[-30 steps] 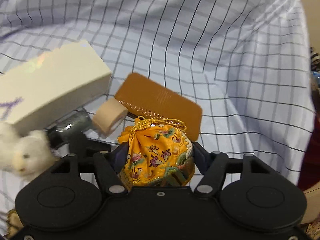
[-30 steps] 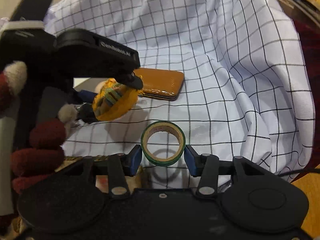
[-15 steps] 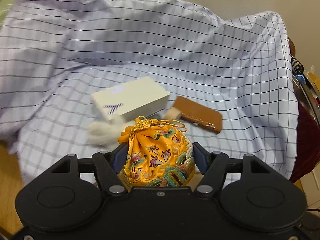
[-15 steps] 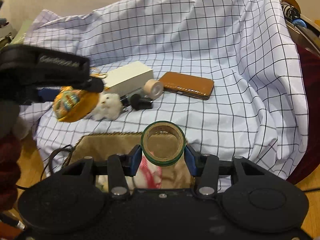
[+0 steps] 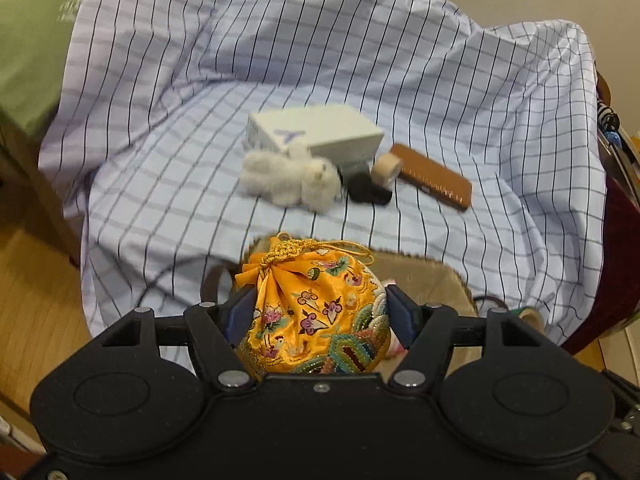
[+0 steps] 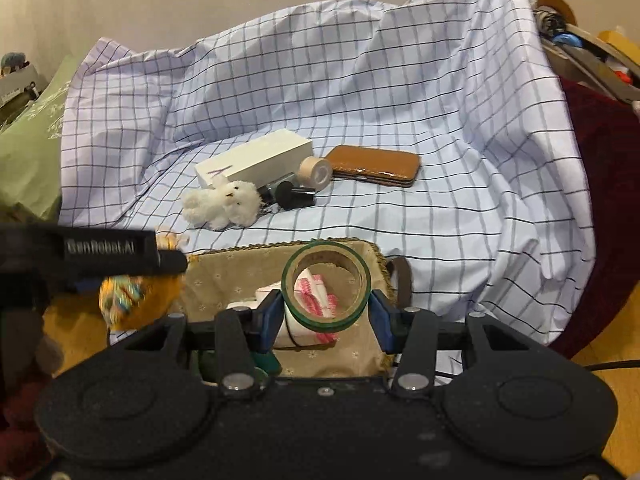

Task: Organize soft objects
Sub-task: 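Carry the pouch and green tape roll with both grippers over the woven basket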

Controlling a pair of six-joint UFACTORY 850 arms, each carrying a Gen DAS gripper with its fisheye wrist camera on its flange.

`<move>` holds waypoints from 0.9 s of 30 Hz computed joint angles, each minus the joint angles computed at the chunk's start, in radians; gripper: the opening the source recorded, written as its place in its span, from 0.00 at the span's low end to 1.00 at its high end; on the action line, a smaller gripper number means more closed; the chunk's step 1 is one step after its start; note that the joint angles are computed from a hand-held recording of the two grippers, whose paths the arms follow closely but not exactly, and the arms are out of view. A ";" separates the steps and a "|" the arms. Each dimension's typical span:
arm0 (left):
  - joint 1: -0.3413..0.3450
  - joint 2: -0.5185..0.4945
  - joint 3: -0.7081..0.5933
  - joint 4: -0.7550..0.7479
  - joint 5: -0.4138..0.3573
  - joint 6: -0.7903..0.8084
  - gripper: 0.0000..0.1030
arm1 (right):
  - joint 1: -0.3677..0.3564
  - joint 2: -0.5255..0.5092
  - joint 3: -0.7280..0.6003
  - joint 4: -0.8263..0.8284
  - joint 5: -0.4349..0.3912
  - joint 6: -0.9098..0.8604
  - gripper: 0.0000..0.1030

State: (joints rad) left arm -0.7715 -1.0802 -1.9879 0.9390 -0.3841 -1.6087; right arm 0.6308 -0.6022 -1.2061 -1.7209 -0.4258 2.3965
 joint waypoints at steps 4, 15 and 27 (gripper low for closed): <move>-0.011 0.004 0.027 0.012 0.009 -0.013 0.62 | -0.002 -0.001 0.003 0.048 -0.010 -0.009 0.45; -0.018 -0.002 0.044 0.118 0.068 -0.106 0.70 | -0.010 -0.017 -0.006 0.132 0.004 -0.043 0.45; -0.031 0.019 0.074 0.167 -0.026 -0.187 0.76 | -0.009 -0.027 -0.020 0.149 0.033 -0.085 0.45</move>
State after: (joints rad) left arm -0.8022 -1.0612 -1.9136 1.1062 -0.4103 -1.7956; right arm 0.6218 -0.6293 -1.2264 -1.5720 -0.3931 2.3110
